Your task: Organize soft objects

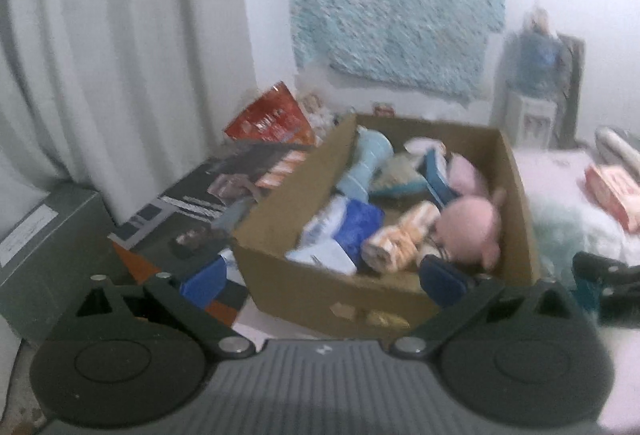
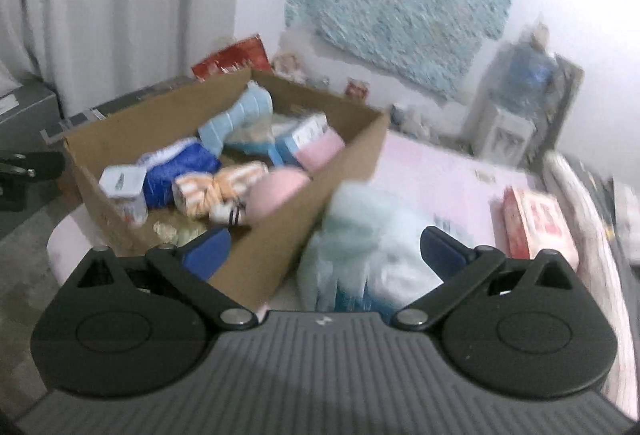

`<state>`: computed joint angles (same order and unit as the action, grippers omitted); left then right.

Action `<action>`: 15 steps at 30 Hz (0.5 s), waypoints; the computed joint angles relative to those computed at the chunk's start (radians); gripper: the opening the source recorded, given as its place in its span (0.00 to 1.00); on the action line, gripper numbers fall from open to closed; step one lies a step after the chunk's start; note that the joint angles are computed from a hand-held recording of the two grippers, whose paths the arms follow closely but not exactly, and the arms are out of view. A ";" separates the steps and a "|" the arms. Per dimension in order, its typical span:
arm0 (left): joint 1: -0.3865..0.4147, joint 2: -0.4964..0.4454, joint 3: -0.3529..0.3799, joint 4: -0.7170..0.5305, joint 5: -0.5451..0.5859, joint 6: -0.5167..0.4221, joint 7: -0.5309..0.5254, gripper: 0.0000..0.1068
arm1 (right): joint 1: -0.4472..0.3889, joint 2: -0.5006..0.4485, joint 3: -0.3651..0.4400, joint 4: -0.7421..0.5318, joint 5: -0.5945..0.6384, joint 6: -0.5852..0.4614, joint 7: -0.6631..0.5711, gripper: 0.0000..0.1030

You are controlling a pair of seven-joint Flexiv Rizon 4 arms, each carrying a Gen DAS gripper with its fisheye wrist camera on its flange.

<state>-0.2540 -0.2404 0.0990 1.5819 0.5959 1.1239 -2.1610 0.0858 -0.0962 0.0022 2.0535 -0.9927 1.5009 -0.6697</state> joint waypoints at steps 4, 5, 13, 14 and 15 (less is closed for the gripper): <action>0.034 -0.002 -0.044 0.048 -0.126 0.041 0.121 0.96 | -0.008 0.059 0.028 0.058 0.023 -0.055 0.061 0.99; 0.035 -0.004 -0.047 0.050 -0.150 0.037 0.139 0.96 | -0.010 0.061 0.035 0.062 0.012 -0.059 0.084 0.99; 0.046 -0.006 -0.057 0.082 -0.269 0.041 0.231 0.96 | 0.012 0.097 0.100 0.076 0.278 -0.117 -0.032 0.99; 0.047 -0.009 -0.060 0.081 -0.288 0.033 0.248 0.96 | 0.023 0.093 0.108 0.065 0.340 -0.133 -0.071 0.99; 0.047 -0.009 -0.063 0.084 -0.305 0.026 0.262 0.96 | 0.031 0.091 0.112 0.059 0.385 -0.143 -0.099 0.99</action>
